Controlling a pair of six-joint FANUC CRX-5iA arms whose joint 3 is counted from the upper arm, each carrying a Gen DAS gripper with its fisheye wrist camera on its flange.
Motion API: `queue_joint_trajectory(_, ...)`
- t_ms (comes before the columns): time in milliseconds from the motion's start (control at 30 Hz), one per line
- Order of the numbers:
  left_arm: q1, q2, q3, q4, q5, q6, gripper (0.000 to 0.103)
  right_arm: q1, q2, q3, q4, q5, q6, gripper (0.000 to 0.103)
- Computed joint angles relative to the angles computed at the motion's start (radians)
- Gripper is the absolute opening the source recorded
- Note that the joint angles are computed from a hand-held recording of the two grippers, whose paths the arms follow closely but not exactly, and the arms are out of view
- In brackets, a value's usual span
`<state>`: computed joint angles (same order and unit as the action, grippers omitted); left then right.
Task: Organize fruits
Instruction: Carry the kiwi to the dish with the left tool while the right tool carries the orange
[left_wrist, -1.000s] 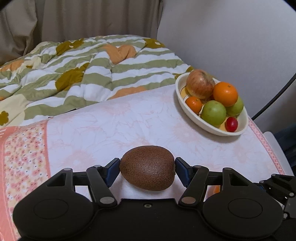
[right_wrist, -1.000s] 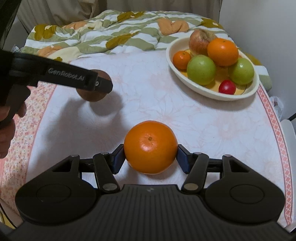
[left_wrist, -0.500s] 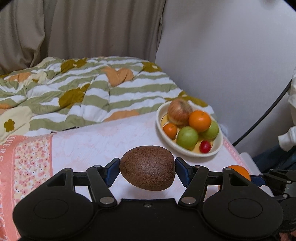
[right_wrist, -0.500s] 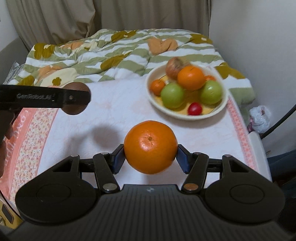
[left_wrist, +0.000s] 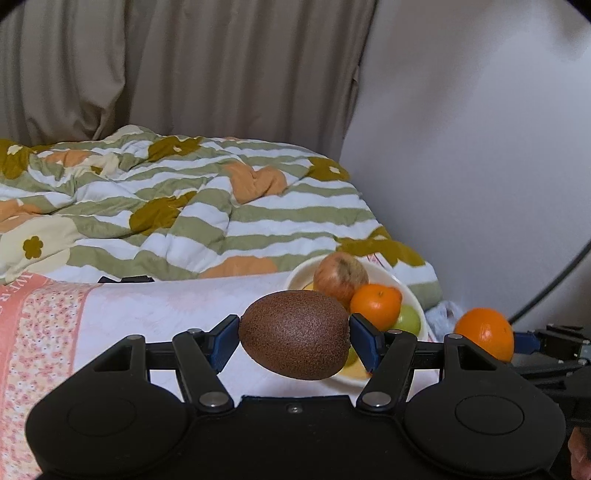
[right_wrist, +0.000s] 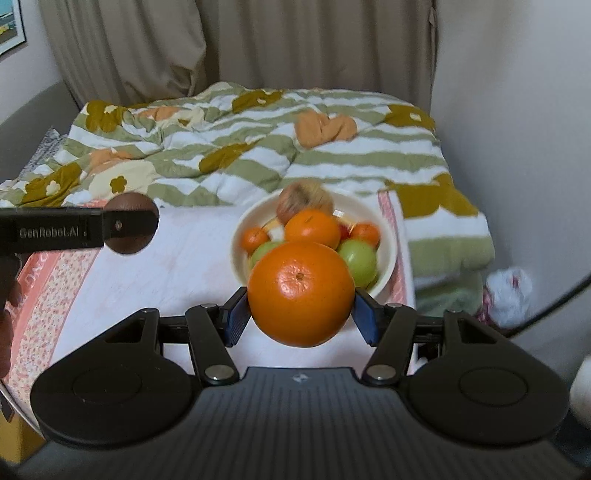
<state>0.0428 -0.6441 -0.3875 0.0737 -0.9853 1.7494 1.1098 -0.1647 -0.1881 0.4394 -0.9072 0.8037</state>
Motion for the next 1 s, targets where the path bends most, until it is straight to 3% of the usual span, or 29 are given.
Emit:
queue_joint_trajectory(200, -0.134, 0.124, 0.095, -0.181, 0.025, 0.223, 0.068, -0.139, 0.058, 0.077, -0.131, 0.074, 0.212, 0.074)
queue_joint_trajectory(367, -0.157, 0.197, 0.124, -0.215, 0.054, 0.277, 0.068, -0.219, 0.122, 0.143, -0.217, 0.104, 0.327, 0.074)
queue_joint_trajectory(567, -0.137, 0.276, 0.123, -0.18, 0.103, 0.241, 0.068, -0.27, 0.185, 0.197, -0.279, 0.115, 0.384, 0.074)
queue_joint_trajectory(1000, -0.04, 0.36, 0.066, 0.032, 0.16, 0.025, 0.069, -0.3, 0.265, 0.255, -0.304, 0.1, 0.379, 0.074)
